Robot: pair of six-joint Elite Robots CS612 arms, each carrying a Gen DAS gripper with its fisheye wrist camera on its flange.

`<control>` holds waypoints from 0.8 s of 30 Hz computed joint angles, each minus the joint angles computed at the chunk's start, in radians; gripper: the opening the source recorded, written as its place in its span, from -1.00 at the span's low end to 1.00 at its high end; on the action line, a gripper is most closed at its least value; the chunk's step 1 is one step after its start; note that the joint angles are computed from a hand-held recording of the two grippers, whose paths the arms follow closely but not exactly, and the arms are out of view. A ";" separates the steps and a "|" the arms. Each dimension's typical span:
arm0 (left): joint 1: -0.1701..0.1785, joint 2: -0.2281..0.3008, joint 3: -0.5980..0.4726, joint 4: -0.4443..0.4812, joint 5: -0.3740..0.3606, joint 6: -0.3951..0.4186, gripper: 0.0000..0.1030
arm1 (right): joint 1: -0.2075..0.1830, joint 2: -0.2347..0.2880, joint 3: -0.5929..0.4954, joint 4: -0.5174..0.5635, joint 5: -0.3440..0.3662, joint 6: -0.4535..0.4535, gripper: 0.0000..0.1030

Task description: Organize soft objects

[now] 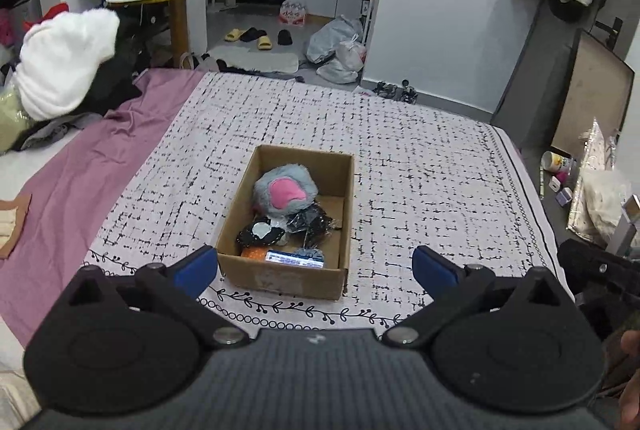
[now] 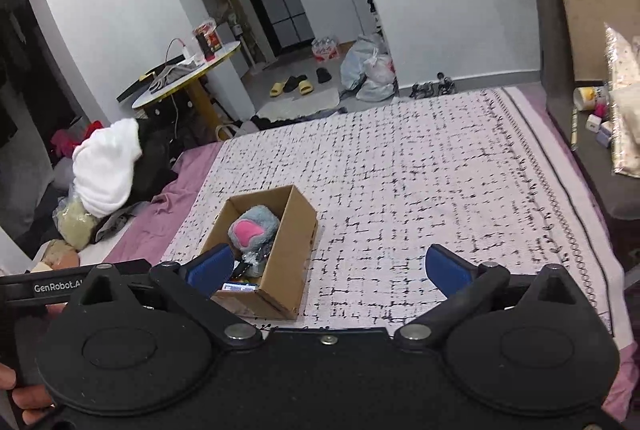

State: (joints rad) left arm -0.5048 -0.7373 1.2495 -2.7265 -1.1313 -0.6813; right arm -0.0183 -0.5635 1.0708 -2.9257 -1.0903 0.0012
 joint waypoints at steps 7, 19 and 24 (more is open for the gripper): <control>-0.013 -0.025 0.036 -0.041 0.014 0.020 0.99 | -0.007 -0.041 0.060 -0.039 -0.023 -0.003 1.00; -0.035 -0.074 0.114 -0.112 0.048 0.054 0.99 | -0.008 -0.096 0.142 -0.100 -0.009 -0.053 1.00; -0.040 -0.082 0.125 -0.116 0.051 0.092 0.99 | -0.008 -0.108 0.156 -0.091 0.025 -0.085 1.00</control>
